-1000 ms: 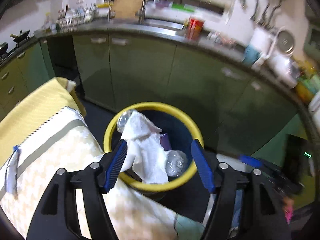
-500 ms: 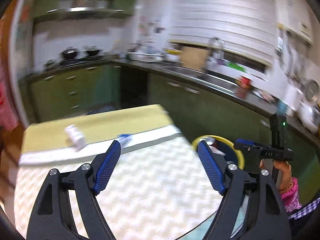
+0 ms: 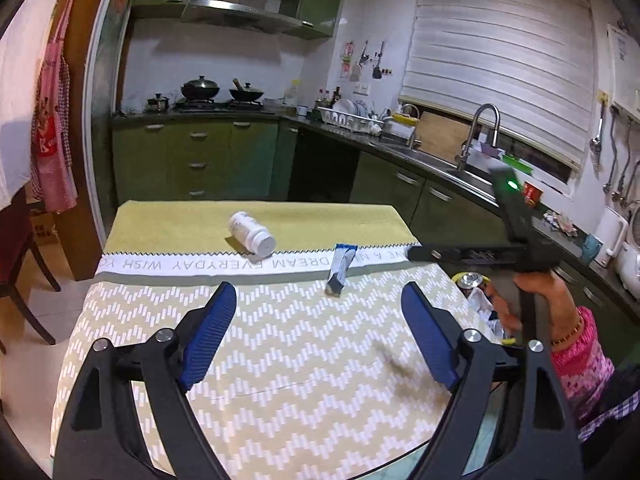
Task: Collect trash
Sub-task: 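Move the right gripper to the white pill bottle and grasp it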
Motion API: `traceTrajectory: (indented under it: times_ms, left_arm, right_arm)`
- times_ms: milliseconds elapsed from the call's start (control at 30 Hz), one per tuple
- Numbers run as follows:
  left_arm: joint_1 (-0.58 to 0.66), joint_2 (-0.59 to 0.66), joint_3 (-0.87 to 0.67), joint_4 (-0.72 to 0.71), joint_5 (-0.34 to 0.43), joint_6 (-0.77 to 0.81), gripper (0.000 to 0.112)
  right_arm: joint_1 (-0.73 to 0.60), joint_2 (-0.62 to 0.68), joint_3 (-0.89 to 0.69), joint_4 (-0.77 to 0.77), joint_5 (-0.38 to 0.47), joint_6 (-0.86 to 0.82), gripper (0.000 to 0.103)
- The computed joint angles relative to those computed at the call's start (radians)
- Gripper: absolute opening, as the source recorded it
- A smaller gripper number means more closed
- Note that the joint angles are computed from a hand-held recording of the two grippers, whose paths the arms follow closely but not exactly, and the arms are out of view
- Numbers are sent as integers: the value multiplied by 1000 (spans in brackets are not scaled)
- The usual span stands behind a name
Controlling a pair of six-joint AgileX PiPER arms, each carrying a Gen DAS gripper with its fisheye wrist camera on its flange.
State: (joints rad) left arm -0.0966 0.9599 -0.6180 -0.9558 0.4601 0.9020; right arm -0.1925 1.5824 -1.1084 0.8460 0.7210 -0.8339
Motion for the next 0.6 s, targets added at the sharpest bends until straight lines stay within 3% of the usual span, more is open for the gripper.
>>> traceTrajectory:
  times_ms: [100, 200, 300, 433, 600]
  left_arm:
    - [195, 34, 8, -187, 174, 260, 80]
    - [350, 75, -1, -253, 315, 389, 80]
    - [467, 114, -7, -282, 404, 473, 80]
    - [580, 168, -19, -287, 498, 532, 80]
    - [661, 200, -27, -296, 541, 577, 80]
  right_arm:
    - [100, 84, -80, -101, -72, 189, 86]
    - [169, 156, -167, -151, -98, 291, 84]
    - [253, 236, -288, -220, -110, 349, 83]
    - [354, 427, -615, -373, 17, 446, 83]
    - [436, 740, -1115, -603, 191, 624, 83]
